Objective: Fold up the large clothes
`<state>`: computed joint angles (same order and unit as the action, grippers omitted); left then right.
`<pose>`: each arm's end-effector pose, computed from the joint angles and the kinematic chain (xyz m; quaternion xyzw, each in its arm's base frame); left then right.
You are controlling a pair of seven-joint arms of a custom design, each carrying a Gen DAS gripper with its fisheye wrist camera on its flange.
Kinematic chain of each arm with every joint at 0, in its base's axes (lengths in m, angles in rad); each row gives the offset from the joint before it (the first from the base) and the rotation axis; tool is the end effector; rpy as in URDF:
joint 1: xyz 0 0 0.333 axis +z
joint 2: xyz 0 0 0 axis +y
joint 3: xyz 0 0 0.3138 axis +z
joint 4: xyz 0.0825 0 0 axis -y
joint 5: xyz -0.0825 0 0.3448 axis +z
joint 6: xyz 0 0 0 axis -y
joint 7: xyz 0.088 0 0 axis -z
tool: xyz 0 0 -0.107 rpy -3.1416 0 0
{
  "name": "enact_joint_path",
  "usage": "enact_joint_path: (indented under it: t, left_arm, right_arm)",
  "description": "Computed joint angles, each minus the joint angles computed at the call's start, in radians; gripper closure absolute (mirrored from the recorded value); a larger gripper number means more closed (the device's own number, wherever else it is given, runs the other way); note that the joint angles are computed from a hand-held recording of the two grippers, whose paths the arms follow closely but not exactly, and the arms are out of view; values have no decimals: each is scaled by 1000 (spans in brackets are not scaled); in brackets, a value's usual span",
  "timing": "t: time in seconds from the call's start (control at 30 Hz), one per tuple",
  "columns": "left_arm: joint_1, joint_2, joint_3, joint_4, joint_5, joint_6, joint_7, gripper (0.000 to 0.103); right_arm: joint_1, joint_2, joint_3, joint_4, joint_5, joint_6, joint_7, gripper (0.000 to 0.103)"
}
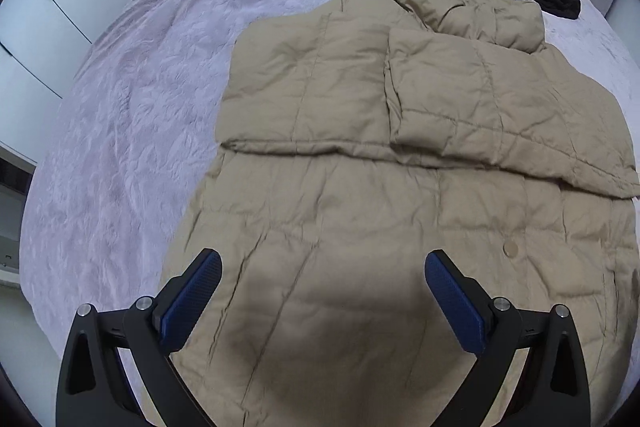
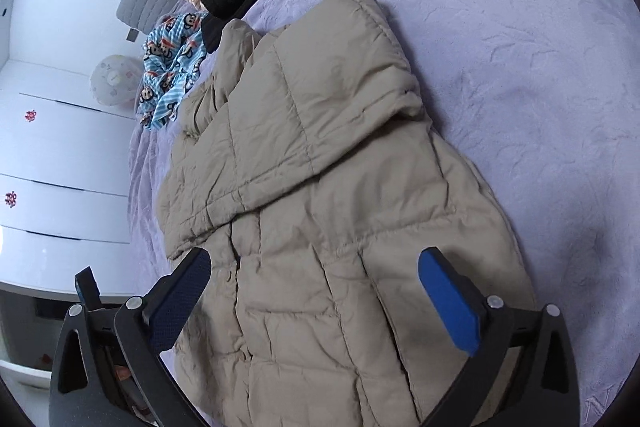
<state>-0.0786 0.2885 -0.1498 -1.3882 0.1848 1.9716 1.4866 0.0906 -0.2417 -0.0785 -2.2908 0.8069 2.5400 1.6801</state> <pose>0.6239 -0.1181 0.5814 -0.6327 0.7570 -0.0792 0.1428 0.4757 -0.0052 0.5153 -0.4044 0.8344 0.0805 0.3657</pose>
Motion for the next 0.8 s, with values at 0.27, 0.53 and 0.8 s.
enact_joint_path:
  t: [0.27,0.53,0.8]
  left_arm:
    - [74,-219,29,-289,-128,21,58,1]
    - [189,-344,128,-422,-357,-33,282,1]
    - [292,-372,213,-425,-543,-277,430,1]
  right_arm:
    - [31,-121,15,-144,95,-14,31,0]
    - [88,-305,108,-334,62,127,263,0]
    - [127,-500,182,-495,-23,184,559,1]
